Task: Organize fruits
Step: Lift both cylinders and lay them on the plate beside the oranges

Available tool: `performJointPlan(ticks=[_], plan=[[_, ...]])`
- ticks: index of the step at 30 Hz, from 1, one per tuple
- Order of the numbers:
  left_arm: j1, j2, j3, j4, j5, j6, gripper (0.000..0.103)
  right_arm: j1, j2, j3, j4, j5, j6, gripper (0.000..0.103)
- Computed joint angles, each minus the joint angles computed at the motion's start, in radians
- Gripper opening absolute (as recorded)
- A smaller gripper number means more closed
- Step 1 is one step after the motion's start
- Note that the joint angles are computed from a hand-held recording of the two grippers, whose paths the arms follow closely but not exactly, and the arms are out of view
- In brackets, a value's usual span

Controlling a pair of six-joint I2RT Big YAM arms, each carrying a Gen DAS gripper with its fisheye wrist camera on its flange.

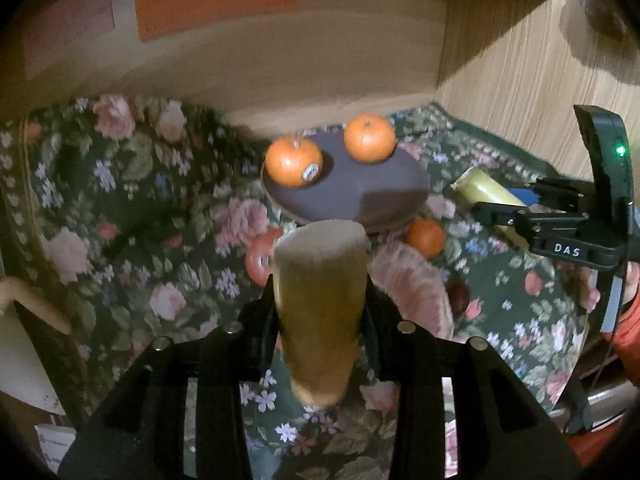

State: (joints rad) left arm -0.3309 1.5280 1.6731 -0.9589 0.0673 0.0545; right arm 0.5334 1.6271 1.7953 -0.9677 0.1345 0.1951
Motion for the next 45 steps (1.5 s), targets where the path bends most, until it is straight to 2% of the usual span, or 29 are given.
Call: performJointPlan(ticks=[5,11,19,25,33,35,37,38,42,45], plan=[[-0.003,0.011,0.034,0.032,0.006,-0.004,0.036,0.004,0.027,0.052,0.030,0.012,-0.011,0.033],[-0.003,0.054,0.107,0.035,0.018,-0.023,0.036,0.003,0.083,0.138,0.038,0.009,-0.016,0.033],[0.005,0.108,0.182,0.047,0.035,-0.035,0.036,0.003,0.217,0.327,-0.022,-0.003,-0.036,0.033],[0.016,0.152,0.229,0.040,0.054,-0.043,0.036,-0.005,0.345,0.513,-0.105,-0.025,-0.036,0.033],[0.027,0.217,0.301,0.008,0.080,-0.040,0.036,-0.017,0.519,0.783,-0.259,-0.033,-0.043,0.033],[0.028,0.230,0.315,0.005,0.086,-0.042,0.036,-0.018,0.566,0.863,-0.313,-0.032,-0.052,0.034],[0.030,0.243,0.332,-0.003,0.091,-0.044,0.036,-0.019,0.645,1.008,-0.413,-0.030,-0.055,0.034],[0.030,0.251,0.342,-0.009,0.093,-0.046,0.036,-0.021,0.659,1.031,-0.430,-0.031,-0.051,0.034],[0.030,0.272,0.367,-0.023,0.101,-0.055,0.036,-0.023,0.611,0.961,-0.366,-0.022,-0.060,0.035],[0.026,0.290,0.390,-0.044,0.105,-0.053,0.036,-0.030,0.547,0.874,-0.307,-0.034,-0.056,0.040]])
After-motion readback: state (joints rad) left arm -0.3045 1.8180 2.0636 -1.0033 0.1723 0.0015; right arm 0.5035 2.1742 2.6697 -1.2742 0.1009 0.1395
